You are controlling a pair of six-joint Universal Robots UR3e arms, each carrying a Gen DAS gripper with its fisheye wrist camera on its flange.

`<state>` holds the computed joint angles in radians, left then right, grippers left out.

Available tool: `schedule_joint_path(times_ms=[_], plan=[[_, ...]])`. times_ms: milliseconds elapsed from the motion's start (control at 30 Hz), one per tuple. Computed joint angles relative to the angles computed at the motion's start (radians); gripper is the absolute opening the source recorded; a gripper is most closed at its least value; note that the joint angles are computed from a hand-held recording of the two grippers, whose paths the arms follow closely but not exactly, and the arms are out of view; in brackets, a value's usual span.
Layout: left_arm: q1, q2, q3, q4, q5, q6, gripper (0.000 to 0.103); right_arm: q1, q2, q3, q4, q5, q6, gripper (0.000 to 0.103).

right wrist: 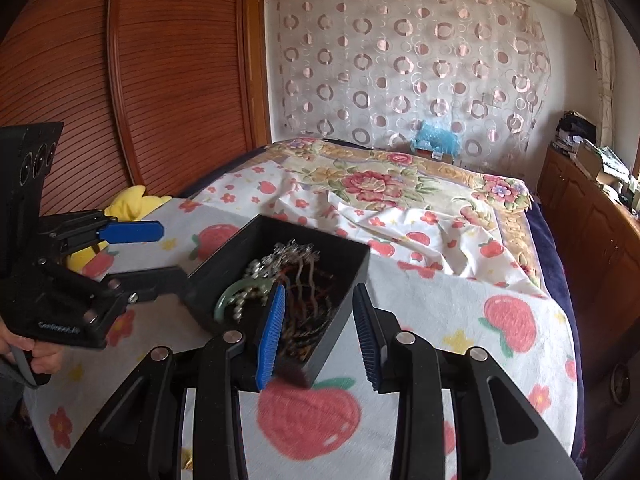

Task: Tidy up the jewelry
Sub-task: 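Move both tools back to the pile, left tool over the wooden bead bracelet, then grasp the dark wooden bead bracelet with the left tool while the right tool grasps the gold ring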

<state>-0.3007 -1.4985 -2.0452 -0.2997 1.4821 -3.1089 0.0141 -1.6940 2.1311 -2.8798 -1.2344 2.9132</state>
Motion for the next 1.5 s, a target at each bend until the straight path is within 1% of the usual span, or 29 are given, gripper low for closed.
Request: schedule_joint_path(times_ms=[67, 133, 167, 400, 533, 767, 800, 833, 900, 933, 1033, 1100, 1233, 1367, 1400, 1500], plan=[[0.000, 0.034, -0.039, -0.003, 0.009, 0.003, 0.082, 0.012, -0.031, 0.040, 0.001, -0.009, 0.007, 0.038], [0.006, 0.077, -0.088, -0.018, 0.013, 0.011, 0.089, 0.024, -0.060, 0.075, 0.014, -0.018, 0.010, 0.038], [0.010, 0.093, -0.108, -0.021, 0.012, 0.014, 0.090, 0.033, -0.073, 0.094, 0.016, -0.025, 0.009, 0.038], [0.012, 0.218, -0.257, -0.049, 0.024, 0.020, 0.090, 0.123, -0.119, 0.203, 0.016, -0.084, 0.028, 0.038], [0.013, 0.287, -0.335, -0.038, 0.022, 0.014, 0.091, 0.167, -0.129, 0.247, 0.011, -0.093, 0.050, 0.038], [0.014, 0.366, -0.401, -0.071, 0.018, 0.018, 0.091, 0.241, -0.119, 0.254, 0.042, -0.111, 0.060, 0.037], [0.017, 0.373, -0.407, -0.072, 0.015, 0.020, 0.091, 0.250, -0.114, 0.252, 0.045, -0.111, 0.062, 0.035], [0.020, 0.380, -0.415, -0.065, 0.013, 0.019, 0.091, 0.249, -0.114, 0.250, 0.056, -0.107, 0.059, 0.030], [0.028, 0.395, -0.434, -0.052, 0.005, 0.004, 0.091, 0.261, -0.105, 0.243, 0.071, -0.117, 0.057, 0.026], [0.038, 0.410, -0.442, -0.056, -0.009, 0.002, 0.091, 0.265, -0.102, 0.241, 0.076, -0.123, 0.055, 0.021], [0.044, 0.435, -0.459, -0.058, -0.019, -0.004, 0.091, 0.278, -0.097, 0.235, 0.088, -0.138, 0.050, 0.019], [0.032, 0.439, -0.461, -0.055, -0.009, -0.012, 0.091, 0.276, -0.107, 0.235, 0.103, -0.138, 0.043, 0.013], [0.009, 0.445, -0.468, -0.047, 0.000, -0.026, 0.091, 0.282, -0.125, 0.255, 0.084, -0.149, 0.052, 0.012], [-0.006, 0.459, -0.475, -0.039, -0.008, -0.046, 0.091, 0.259, -0.188, 0.292, 0.082, -0.141, 0.053, 0.012], [-0.016, 0.458, -0.475, -0.033, -0.001, -0.051, 0.089, 0.259, -0.206, 0.300, 0.084, -0.144, 0.056, 0.012], [-0.068, 0.428, -0.459, -0.025, 0.032, -0.068, 0.073, 0.245, -0.254, 0.321, 0.096, -0.139, 0.051, 0.012]])
